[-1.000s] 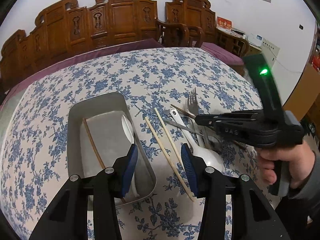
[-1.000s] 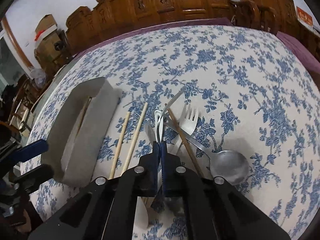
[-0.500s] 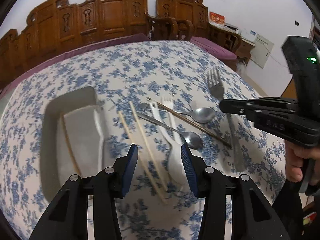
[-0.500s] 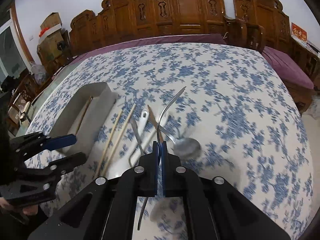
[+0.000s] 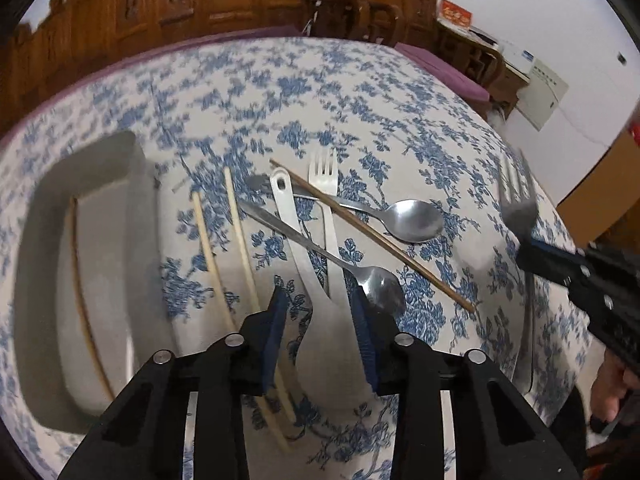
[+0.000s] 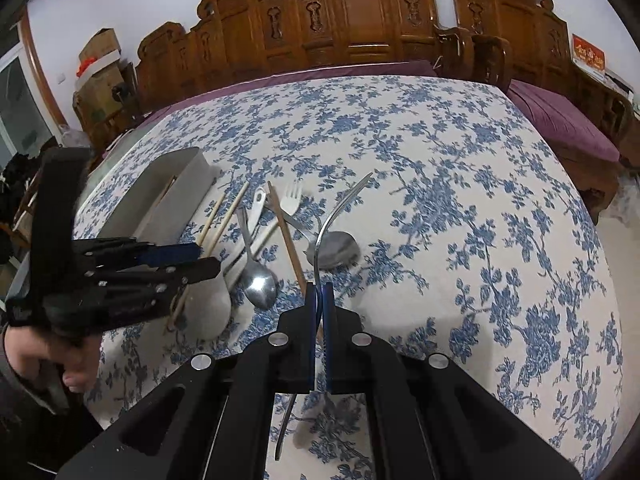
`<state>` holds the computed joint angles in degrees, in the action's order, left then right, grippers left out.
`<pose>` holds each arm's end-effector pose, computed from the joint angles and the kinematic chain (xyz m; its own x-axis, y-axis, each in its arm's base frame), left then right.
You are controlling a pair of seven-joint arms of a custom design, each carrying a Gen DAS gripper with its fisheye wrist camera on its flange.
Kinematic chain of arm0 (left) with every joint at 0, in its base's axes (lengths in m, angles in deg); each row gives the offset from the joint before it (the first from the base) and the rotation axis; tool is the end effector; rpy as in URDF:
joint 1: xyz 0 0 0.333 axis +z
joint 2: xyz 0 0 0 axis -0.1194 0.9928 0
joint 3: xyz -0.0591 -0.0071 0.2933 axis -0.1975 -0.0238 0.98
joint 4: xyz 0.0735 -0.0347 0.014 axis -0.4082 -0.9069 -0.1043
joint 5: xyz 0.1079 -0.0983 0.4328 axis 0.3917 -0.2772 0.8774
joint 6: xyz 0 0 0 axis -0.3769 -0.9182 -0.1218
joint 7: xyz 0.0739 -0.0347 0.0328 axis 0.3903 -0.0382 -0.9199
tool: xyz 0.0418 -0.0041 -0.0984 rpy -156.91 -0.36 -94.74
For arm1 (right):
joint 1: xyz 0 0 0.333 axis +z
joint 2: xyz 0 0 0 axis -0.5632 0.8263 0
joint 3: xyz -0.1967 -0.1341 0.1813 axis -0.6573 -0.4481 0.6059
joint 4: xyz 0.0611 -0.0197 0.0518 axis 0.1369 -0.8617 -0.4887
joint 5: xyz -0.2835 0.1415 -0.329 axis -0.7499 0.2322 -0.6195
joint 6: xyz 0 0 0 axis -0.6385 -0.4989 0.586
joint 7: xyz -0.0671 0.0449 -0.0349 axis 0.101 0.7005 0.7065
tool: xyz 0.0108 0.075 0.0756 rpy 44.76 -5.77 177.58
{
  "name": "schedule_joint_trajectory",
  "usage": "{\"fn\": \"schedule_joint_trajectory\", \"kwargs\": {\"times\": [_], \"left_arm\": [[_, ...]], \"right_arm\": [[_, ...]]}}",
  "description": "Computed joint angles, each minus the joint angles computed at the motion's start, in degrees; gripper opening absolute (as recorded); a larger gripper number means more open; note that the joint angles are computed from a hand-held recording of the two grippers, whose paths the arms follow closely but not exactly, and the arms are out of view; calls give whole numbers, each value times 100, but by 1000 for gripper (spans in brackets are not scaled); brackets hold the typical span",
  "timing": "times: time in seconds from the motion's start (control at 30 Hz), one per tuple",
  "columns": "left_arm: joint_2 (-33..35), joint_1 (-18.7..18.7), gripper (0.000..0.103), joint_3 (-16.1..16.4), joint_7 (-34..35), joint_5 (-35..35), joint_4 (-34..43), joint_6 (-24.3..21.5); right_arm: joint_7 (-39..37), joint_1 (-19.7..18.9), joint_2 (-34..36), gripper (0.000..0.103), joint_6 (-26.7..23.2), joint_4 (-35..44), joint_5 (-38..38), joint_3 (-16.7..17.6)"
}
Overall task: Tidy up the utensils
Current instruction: 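Grasp the white plastic fork with the left gripper while the right holds the metal fork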
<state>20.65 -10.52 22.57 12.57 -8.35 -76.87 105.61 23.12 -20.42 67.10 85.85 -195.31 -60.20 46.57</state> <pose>0.6636 -0.1427 0.3890 -0.0608 -0.9832 0.1719 -0.8639 -0.0345 -0.5025 0.6684 0.2535 0.4061 0.4767 -0.8597 -0.1837 -0.7432 -0.2825 -0.6066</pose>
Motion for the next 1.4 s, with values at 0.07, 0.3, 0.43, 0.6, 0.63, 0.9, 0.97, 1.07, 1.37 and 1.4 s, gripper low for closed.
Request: {"fn": "schedule_joint_trajectory", "kwargs": {"times": [0.07, 0.3, 0.43, 0.6, 0.63, 0.9, 0.97, 1.07, 1.37, 1.4], "left_arm": [[87, -22, 25, 15, -85, 56, 100, -72], [266, -104, 25, 64, -505, 436, 328, -431], [307, -61, 26, 19, -489, 275, 424, -676], [272, -103, 23, 48, -675, 398, 450, -908], [266, -121, 20, 62, -744, 469, 468, -984], [211, -140, 12, 98, -979, 683, 529, -1181], [192, -139, 9, 104, -1018, 751, 534, -1196], [106, -135, 6, 103, -1039, 821, 471, -1163], [-100, -167, 2, 95, -1155, 1055, 365, -947], [-126, -179, 2, 107, -1230, 1130, 364, -920]], "right_arm": [[-13, 3, -15, 4, 35, -29, -48, -15], [-140, -57, -25, 4, -1, -5, 104, 17], [-213, -54, -63, 4, 10, -13, 186, 33], [-334, -45, -111, 4, 6, -12, 310, 45], [-350, -40, -120, 4, 10, -12, 324, 44], [-484, 7, -247, 4, 57, -95, 463, 38], [-494, 13, -241, 4, 56, -81, 479, 26], [-501, 25, -255, 4, 63, -94, 482, 17], [-461, 47, -285, 4, 99, -133, 437, -7], [-459, 45, -284, 4, 98, -132, 437, -9]]}}
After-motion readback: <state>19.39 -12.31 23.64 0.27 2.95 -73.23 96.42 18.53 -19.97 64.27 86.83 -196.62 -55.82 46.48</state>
